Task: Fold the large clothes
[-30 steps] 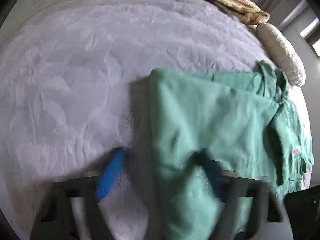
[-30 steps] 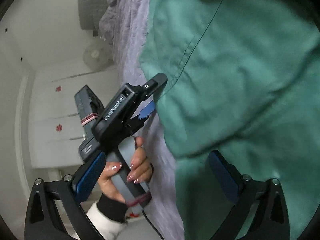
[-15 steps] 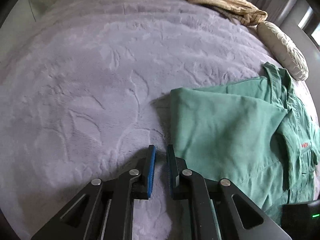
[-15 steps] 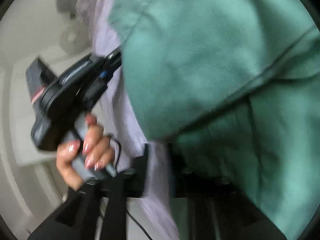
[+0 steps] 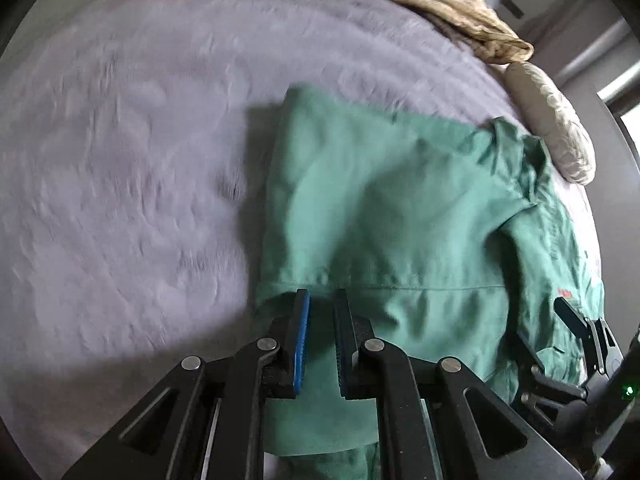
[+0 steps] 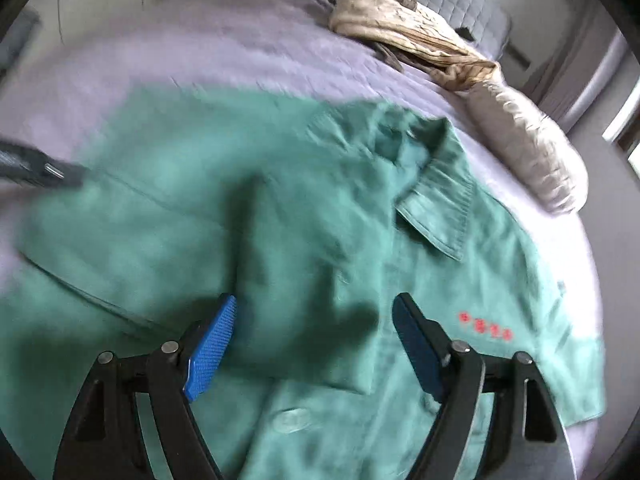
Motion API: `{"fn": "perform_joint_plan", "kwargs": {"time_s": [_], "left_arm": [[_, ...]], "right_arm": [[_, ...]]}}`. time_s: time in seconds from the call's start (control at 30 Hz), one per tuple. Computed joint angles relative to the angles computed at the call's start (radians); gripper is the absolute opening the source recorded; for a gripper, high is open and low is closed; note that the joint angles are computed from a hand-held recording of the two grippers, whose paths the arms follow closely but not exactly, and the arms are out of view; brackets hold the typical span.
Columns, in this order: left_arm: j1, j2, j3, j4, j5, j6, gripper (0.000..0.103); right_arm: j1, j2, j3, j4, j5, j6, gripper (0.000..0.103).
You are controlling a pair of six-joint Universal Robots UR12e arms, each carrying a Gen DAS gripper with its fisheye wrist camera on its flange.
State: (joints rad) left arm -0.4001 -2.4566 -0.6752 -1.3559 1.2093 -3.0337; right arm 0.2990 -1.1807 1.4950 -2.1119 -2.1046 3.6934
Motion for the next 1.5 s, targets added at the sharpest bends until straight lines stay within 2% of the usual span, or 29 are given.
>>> {"fn": "perform_joint_plan", "kwargs": {"time_s": [0.03,0.07,0.1,0.17,0.27,0.33,0.37,0.47,0.53,0.57,0.6,0.67,0.77,0.83,0.87,0.9,0.93,0.97,1.0,1.03,1.07,1.1,1.2,1.27,1.33,1.4,1.43,1.47,1.5], "left_arm": [[0.000,0.012,-0.026,0.020,0.003,-0.001,0.013],[0.000,0.018,-0.043,0.037,0.007,0.002,0.013],[-0.001,0.024,-0.055,0.047,0.010,0.007,0.013],[-0.004,0.021,-0.049,0.042,0.020,0.017,0.013],[-0.010,0.018,-0.045,0.040,0.039,0.016,0.013],[-0.014,0.020,-0.049,0.048,0.053,0.016,0.013],[-0.015,0.021,-0.053,0.053,0.059,0.019,0.013],[-0.018,0.025,-0.064,0.071,0.073,0.030,0.013],[-0.022,0.024,-0.064,0.079,0.085,0.040,0.013],[-0.024,0.025,-0.064,0.081,0.093,0.045,0.013],[-0.026,0.024,-0.060,0.078,0.102,0.046,0.013],[-0.031,0.023,-0.045,0.065,0.127,0.040,0.013],[-0.031,0.035,-0.050,0.083,0.134,0.032,0.013],[-0.030,0.044,-0.058,0.098,0.136,0.033,0.013],[-0.033,0.048,-0.064,0.103,0.154,0.040,0.013],[-0.037,0.052,-0.073,0.109,0.184,0.050,0.013],[-0.042,0.055,-0.084,0.113,0.231,0.067,0.013],[-0.049,0.058,-0.098,0.122,0.291,0.089,0.013],[-0.052,0.065,-0.120,0.145,0.328,0.104,0.013],[-0.052,0.069,-0.131,0.156,0.345,0.105,0.013],[-0.051,0.075,-0.141,0.160,0.361,0.099,0.013],[-0.049,0.078,-0.145,0.157,0.368,0.093,0.013],[-0.043,0.094,-0.156,0.144,0.371,0.079,0.013],[-0.047,0.108,-0.171,0.151,0.381,0.083,0.013],[-0.052,0.127,-0.191,0.164,0.376,0.091,0.013],[-0.058,0.143,-0.206,0.173,0.349,0.096,0.013],[-0.061,0.151,-0.212,0.173,0.329,0.098,0.013],[-0.065,0.156,-0.213,0.164,0.304,0.099,0.013],[-0.071,0.158,-0.209,0.150,0.284,0.099,0.013]], "right_arm": [[-0.005,-0.021,0.039,-0.033,0.011,-0.001,0.069],[-0.008,-0.051,0.078,-0.062,0.013,0.021,0.030],[-0.018,-0.068,0.097,-0.073,0.001,0.046,0.020],[-0.051,-0.125,0.164,-0.180,0.070,0.138,0.020],[-0.134,-0.211,0.298,-0.401,0.286,0.328,0.020],[-0.188,-0.253,0.389,-0.539,0.423,0.475,0.027],[-0.208,-0.270,0.432,-0.597,0.467,0.554,0.032],[-0.257,-0.319,0.570,-0.819,0.515,0.835,0.048],[-0.270,-0.343,0.637,-0.930,0.510,0.985,0.048],[-0.272,-0.353,0.654,-0.951,0.511,1.017,0.048],[-0.271,-0.359,0.658,-0.950,0.515,1.017,0.048],[-0.267,-0.369,0.648,-0.919,0.534,0.960,0.051],[-0.260,-0.360,0.616,-0.892,0.556,0.852,0.076],[-0.251,-0.355,0.584,-0.821,0.553,0.774,0.077],[-0.246,-0.349,0.564,-0.772,0.547,0.739,0.072],[-0.246,-0.341,0.552,-0.752,0.544,0.719,0.044],[-0.245,-0.336,0.540,-0.718,0.539,0.697,0.025],[-0.242,-0.339,0.536,-0.674,0.529,0.691,0.012],[-0.245,-0.338,0.529,-0.630,0.521,0.696,0.012],[-0.249,-0.341,0.538,-0.627,0.531,0.720,0.012],[-0.255,-0.346,0.560,-0.666,0.555,0.749,0.012],[-0.259,-0.352,0.576,-0.692,0.569,0.768,0.015],[-0.252,-0.384,0.598,-0.667,0.559,0.774,0.015],[-0.254,-0.407,0.622,-0.683,0.585,0.771,0.015],[-0.250,-0.435,0.645,-0.681,0.601,0.777,0.021],[-0.241,-0.465,0.669,-0.684,0.605,0.784,0.046],[-0.235,-0.479,0.678,-0.688,0.598,0.791,0.065],[-0.238,-0.473,0.676,-0.699,0.597,0.790,0.069],[-0.236,-0.481,0.681,-0.703,0.595,0.792,0.069]]}}
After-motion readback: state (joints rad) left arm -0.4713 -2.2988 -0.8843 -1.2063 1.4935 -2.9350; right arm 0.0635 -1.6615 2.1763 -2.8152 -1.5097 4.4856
